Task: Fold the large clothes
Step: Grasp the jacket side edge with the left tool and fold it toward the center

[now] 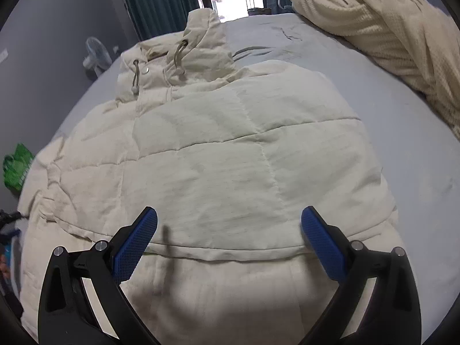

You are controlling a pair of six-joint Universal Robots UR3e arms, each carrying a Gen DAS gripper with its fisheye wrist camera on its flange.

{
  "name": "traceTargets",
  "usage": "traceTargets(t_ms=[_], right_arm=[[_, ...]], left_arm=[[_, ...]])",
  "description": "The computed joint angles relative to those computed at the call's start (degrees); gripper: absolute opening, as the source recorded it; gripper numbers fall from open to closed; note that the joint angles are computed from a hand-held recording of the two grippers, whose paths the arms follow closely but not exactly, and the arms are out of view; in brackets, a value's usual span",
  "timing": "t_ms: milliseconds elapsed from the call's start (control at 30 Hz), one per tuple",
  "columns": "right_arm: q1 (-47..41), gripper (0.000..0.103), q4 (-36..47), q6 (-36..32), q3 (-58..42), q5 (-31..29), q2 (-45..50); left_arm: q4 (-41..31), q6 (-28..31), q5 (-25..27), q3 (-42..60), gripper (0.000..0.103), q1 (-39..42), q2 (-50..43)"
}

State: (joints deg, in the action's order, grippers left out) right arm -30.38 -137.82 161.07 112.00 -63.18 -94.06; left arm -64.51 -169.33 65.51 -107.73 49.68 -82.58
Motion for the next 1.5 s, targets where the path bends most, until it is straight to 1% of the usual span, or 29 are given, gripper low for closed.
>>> traceTargets(t_ms=[100,167,200,333,400,433,500,533,600,633,667,700,733,800,933,1000,1067,1100,1167,1200,1233,1300,1400,1467,1500], right_arm=[[-1.36,0.096,-0.60,-0.21,0.81,2.56,1.58],[-1.32,0.097,-1.16,-1.11,0.45,3.15,3.49],[-1.09,0.098,-1.55,-1.74,0.22,3.16,4.14],[-0.55,0.098,-3.71,-2.78,0.25,3.34,5.18],[-0.12,0.098,-5.21,-2.37,0.58,2.82,5.58],[0.03,0.098,-5.58,-2.54,0.72,2.46,5.60],[0.85,0.098,-6.70,-2.79,0.35,1.86,6.25],[1.02,0.098,-6.89,-2.89,0.26,1.73,6.46],[1.11,0.098,-7.18,-2.87,0.32,1.51,6.66],[1.13,0.098,-7.21,-2.95,0.14,1.44,6.88],[1.18,0.098,-7.30,-2.98,0.05,1.41,7.00],[1.19,0.098,-7.36,-3.00,0.00,1.41,7.08],[1.11,0.098,-7.31,-3.07,0.04,1.47,7.02],[1.13,0.098,-7.42,-2.98,0.09,1.48,6.98],[1.29,0.098,-7.98,-2.87,0.58,1.09,6.57],[1.09,0.097,-8.19,-2.90,0.97,1.19,6.15],[0.86,0.096,-8.04,-2.88,1.02,1.33,5.76],[0.74,0.096,-8.16,-2.73,1.11,1.27,5.52],[0.36,0.096,-8.33,-2.58,1.37,1.42,4.98],[0.11,0.096,-8.35,-2.59,1.59,1.46,4.57],[-0.04,0.096,-8.39,-2.62,1.68,1.46,4.33],[-0.77,0.096,-8.23,-3.43,2.19,1.68,3.23],[-1.78,0.096,-8.58,-4.60,3.21,1.72,1.35],[-2.96,0.096,-8.25,-5.81,3.78,2.19,-0.24],[-3.49,0.096,-8.11,-6.31,4.03,2.41,-0.86]], left_arm=[[2.18,-0.18,-3.39,-0.87,0.085,2.22,-1.70],[5.32,-0.71,-5.30,-1.06,0.085,3.38,-3.33],[6.80,-1.47,-5.54,-0.65,0.085,3.33,-4.52],[16.48,-5.61,-6.72,0.24,0.085,4.38,-10.14],[19.06,-7.07,-9.05,0.72,0.085,5.93,-12.13],[21.05,-8.83,-10.72,1.37,0.085,6.45,-13.75],[23.79,-10.77,-11.75,2.26,0.084,7.18,-15.40],[26.44,-12.63,-10.91,2.69,0.081,6.95,-16.39],[29.10,-14.81,-8.05,3.89,0.068,6.61,-17.99],[29.79,-15.63,-6.07,4.90,0.058,6.19,-19.11],[30.23,-15.83,-5.48,5.51,0.052,6.10,-20.02],[30.53,-15.71,-5.12,5.43,0.038,6.19,-20.15],[31.04,-15.48,-3.99,5.60,0.026,6.01,-20.14],[32.59,-15.02,-2.38,5.35,0.016,5.69,-18.94],[37.64,-14.45,0.36,5.70,0.012,2.74,-13.35],[39.20,-13.78,-0.06,6.44,0.010,0.86,-10.22],[39.94,-12.22,-1.41,7.21,0.009,-2.65,-5.86],[39.86,-11.39,-1.23,8.00,0.009,-4.51,-4.86],[39.96,-8.71,0.43,10.65,0.009,-11.26,-2.53],[40.20,-7.82,1.85,11.59,0.009,-14.27,-2.18],[40.50,-6.58,3.90,13.22,0.009,-19.23,-1.95],[40.54,-5.20,6.10,16.15,0.009,-26.45,-2.70],[39.12,-2.12,12.13,22.39,0.009,-41.10,-6.85],[39.10,-0.49,16.44,24.85,0.009,-49.25,-10.28],[39.09,0.25,17.82,25.79,0.009,-51.93,-11.85]])
